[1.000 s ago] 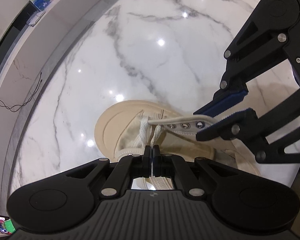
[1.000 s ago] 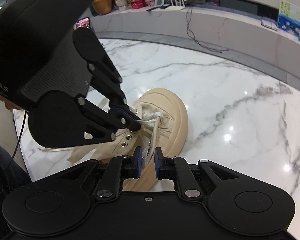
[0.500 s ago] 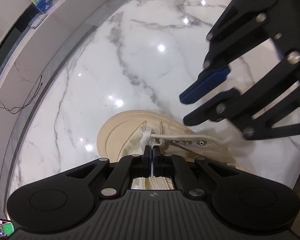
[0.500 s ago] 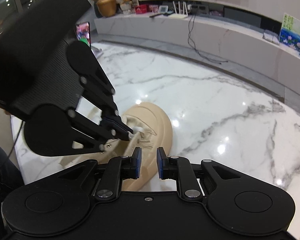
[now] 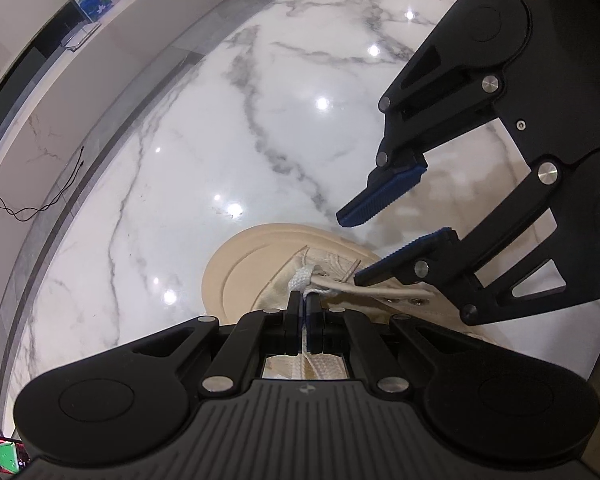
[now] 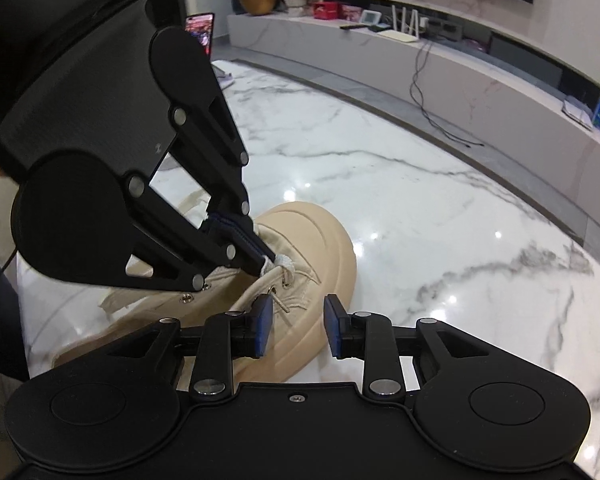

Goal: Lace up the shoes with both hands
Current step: 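Grasp the lace emerging from the eyelet with the right gripper, then pull the lace out of the eyelet with the right gripper, away from the shoe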

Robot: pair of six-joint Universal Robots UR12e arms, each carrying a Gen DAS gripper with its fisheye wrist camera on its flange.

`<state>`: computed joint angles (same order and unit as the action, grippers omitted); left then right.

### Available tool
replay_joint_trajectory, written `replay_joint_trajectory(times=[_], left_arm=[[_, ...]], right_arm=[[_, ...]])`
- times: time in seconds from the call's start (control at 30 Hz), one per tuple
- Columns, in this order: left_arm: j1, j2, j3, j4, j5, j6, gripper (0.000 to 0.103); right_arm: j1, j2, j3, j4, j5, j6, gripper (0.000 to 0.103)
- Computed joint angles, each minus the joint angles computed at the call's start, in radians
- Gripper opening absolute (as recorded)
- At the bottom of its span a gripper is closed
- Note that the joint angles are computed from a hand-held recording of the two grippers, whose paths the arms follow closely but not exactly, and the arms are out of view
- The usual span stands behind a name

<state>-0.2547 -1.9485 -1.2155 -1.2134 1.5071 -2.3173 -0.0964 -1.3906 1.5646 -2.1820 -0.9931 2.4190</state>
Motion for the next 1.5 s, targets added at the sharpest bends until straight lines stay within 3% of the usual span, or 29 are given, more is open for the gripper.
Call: replay_joint_trajectory(times=[0.4, 0.47, 0.7, 0.9, 1.13, 1.5], left_arm=[[-0.005, -0.003, 0.000, -0.001, 0.012, 0.002, 0.001], [-0.006, -0.004, 0.001, -0.001, 0.013, 0.003, 0.001], [-0.009, -0.003, 0.000, -0.002, 0.018, -0.007, 0.001], [-0.009, 0.000, -0.002, 0.005, 0.011, -0.022, 0.001], [0.001, 0.019, -0.015, 0.001, -0.022, -0.027, 0.012], [0.000, 0.051, -0.034, -0.008, -0.008, -0.001, 0.012]], right_arm=[[0.001, -0.002, 0.015, -0.015, 0.017, -0.108, 0.024], [0.000, 0.000, 0.016, -0.013, 0.027, -0.127, 0.015], [0.006, 0.003, 0.009, 0.012, 0.031, -0.181, 0.004], [0.012, 0.007, -0.015, 0.050, 0.000, -0.127, 0.002], [0.011, 0.010, -0.028, 0.051, -0.067, -0.057, 0.002], [0.003, 0.001, -0.025, 0.045, -0.160, 0.008, 0.002]])
